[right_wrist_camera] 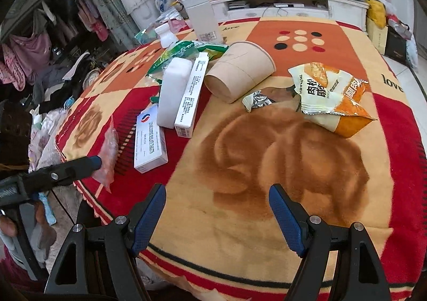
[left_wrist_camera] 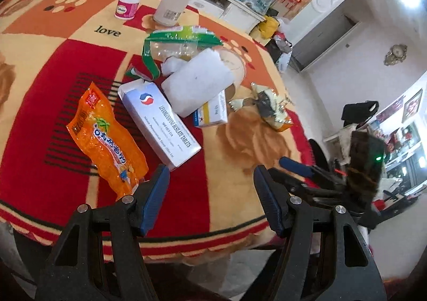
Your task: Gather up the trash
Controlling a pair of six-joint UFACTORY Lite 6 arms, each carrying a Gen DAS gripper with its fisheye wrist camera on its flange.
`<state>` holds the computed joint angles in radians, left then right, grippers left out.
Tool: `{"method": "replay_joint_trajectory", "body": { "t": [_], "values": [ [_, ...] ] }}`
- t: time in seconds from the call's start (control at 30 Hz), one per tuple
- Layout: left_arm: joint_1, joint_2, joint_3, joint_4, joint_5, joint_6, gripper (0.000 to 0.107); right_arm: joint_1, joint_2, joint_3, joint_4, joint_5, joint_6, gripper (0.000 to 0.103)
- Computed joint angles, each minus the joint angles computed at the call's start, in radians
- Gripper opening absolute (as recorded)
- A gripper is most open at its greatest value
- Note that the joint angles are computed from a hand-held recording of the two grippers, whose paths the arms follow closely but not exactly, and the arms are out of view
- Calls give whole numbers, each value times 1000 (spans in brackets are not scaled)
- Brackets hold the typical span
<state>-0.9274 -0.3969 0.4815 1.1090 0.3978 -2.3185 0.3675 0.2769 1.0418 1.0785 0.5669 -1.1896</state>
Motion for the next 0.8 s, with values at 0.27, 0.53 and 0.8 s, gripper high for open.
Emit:
{"method": "replay_joint_trajectory", "body": {
  "t": [0.27,0.53,0.8],
  "values": [
    [-18,-113,-16,-162,128,155,65,-31,11,1,1,12,10,77],
    [43,-69,-97,-214,206,72,65,-26,3,-3,-9,28,6,77],
    [303,32,-177,64,-1,-113,65,-1,16,7,-34,19,31,77]
  ]
}}
